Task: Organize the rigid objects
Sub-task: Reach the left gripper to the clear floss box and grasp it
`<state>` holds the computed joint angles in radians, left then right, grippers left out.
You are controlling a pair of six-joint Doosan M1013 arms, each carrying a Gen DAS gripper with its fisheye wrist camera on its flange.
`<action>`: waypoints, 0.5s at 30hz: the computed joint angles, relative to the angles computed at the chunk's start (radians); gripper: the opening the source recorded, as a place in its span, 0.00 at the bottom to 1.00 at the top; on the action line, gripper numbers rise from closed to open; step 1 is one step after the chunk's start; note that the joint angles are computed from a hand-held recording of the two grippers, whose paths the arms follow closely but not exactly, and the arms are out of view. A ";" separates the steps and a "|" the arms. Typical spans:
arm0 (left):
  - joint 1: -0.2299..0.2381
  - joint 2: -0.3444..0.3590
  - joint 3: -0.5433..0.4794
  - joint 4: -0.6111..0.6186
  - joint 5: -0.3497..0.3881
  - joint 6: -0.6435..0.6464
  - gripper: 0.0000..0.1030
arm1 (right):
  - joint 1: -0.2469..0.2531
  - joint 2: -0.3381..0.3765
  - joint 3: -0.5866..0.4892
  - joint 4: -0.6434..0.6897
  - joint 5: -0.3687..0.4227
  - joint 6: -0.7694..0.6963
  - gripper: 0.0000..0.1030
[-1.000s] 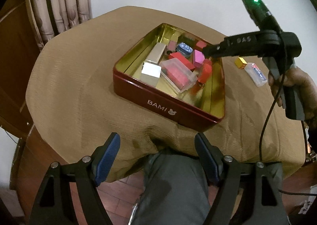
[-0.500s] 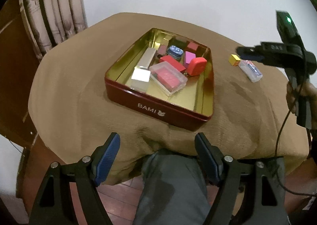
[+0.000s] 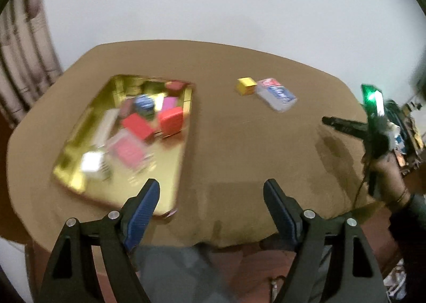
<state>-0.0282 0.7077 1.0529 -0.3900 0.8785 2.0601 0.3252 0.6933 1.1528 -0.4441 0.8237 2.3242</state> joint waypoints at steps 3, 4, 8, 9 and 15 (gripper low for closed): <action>-0.023 0.034 -0.064 0.004 0.033 -0.012 0.74 | -0.002 0.001 0.021 -0.047 -0.004 0.017 0.32; -0.031 0.050 -0.093 0.001 0.047 -0.013 0.74 | -0.003 0.003 0.028 -0.058 -0.010 0.027 0.32; -0.058 0.111 -0.202 0.016 0.127 -0.056 0.74 | -0.011 -0.001 0.060 -0.076 -0.061 0.067 0.34; -0.065 0.137 -0.249 0.012 0.168 -0.074 0.74 | -0.012 -0.003 0.069 -0.087 -0.080 0.085 0.34; -0.111 0.268 -0.484 0.008 0.323 -0.195 0.74 | -0.028 -0.014 0.102 -0.078 -0.162 0.117 0.38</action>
